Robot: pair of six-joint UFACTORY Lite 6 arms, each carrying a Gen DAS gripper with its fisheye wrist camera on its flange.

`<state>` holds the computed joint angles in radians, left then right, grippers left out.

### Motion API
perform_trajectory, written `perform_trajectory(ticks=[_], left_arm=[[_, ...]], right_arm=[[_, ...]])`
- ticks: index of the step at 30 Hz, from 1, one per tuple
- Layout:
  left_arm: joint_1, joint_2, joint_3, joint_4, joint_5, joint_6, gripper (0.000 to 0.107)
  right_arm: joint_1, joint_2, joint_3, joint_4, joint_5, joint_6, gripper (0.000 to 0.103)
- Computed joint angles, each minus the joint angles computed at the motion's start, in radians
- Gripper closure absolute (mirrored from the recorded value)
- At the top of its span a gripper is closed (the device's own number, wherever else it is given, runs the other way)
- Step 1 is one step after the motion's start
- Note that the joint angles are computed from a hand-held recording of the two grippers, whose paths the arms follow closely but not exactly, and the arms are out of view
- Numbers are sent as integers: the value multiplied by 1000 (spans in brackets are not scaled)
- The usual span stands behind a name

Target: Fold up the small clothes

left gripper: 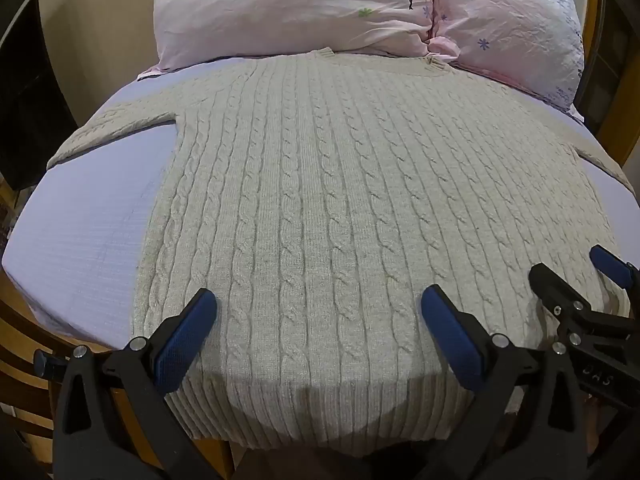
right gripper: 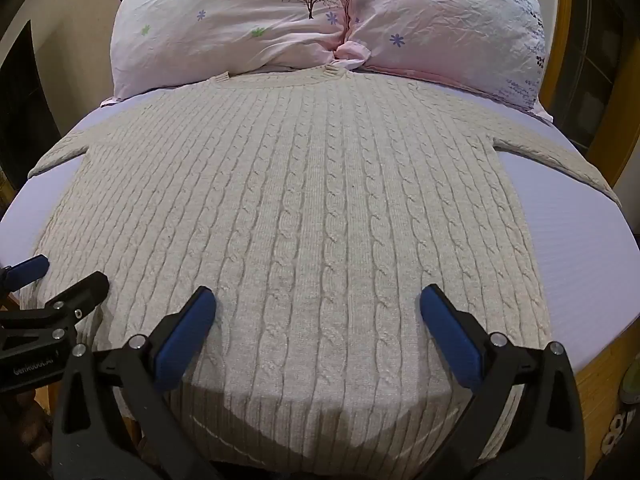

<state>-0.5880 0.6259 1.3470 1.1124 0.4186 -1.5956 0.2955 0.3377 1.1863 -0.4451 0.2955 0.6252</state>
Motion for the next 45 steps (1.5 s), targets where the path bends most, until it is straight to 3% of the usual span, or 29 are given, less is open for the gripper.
perform_trajectory(ticks=[45], left_arm=[[0, -1, -1, 4, -1, -5, 5]], right_arm=[[-2, -8, -12, -13, -7, 16, 2]])
